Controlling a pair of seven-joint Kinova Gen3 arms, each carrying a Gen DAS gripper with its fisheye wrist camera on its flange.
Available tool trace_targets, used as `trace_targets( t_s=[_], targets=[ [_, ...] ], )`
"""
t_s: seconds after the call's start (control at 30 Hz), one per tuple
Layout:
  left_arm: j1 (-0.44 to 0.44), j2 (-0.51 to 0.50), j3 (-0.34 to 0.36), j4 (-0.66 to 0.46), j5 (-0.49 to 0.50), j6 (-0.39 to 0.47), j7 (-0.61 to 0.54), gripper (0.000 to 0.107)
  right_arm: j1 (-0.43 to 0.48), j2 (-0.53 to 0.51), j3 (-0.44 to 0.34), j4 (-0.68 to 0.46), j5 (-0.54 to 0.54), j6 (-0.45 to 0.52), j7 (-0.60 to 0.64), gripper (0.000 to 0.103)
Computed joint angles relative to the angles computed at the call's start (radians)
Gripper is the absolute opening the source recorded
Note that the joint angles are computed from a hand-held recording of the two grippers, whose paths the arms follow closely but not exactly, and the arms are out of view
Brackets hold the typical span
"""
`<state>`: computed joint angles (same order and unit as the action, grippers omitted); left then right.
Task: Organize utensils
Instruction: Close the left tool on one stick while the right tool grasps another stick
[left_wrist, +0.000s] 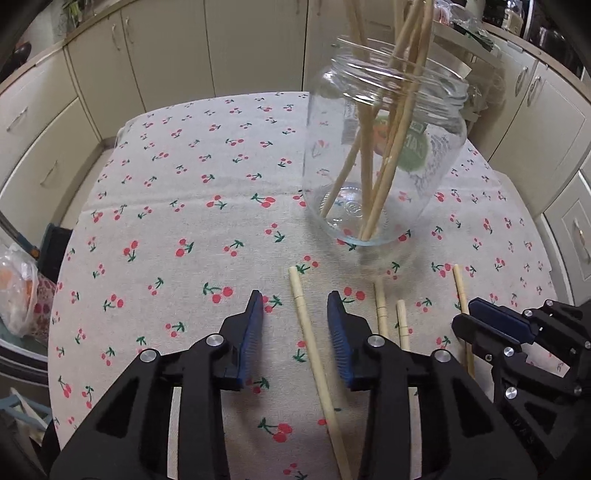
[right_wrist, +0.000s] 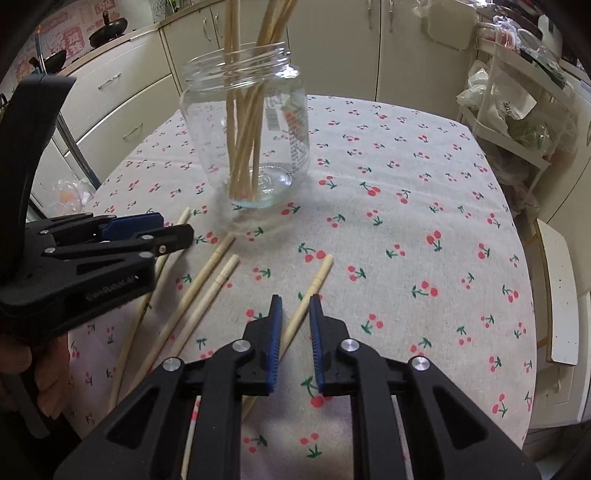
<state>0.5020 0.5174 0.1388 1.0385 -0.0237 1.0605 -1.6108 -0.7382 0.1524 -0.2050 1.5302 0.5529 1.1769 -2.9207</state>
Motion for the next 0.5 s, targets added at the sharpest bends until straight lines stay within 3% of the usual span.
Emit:
trace_targets(
  t_s=[0.1,0.13,0.3,0.5],
  targets=[
    [-0.012,0.0,0.013,0.001,0.014,0.0,-0.027,0.008,-0.016,0.014,-0.004,-0.016,0.016,0.031,0.015,0.008],
    [-0.021,0.001,0.021,-0.005,0.03,0.013,-0.039,0.006,-0.018,0.011,-0.005,-0.014,0.013,0.029,0.022,0.008],
    [-0.042,-0.018,0.026,0.019,0.06,0.019,-0.09,0.005,-0.004,0.001,-0.004,-0.017,-0.024,0.029,0.05,0.008],
    [-0.026,-0.034,0.012,0.046,0.046,0.006,-0.062,0.006,-0.014,0.022,0.001,-0.051,-0.026,0.066,0.077,0.008]
  ],
)
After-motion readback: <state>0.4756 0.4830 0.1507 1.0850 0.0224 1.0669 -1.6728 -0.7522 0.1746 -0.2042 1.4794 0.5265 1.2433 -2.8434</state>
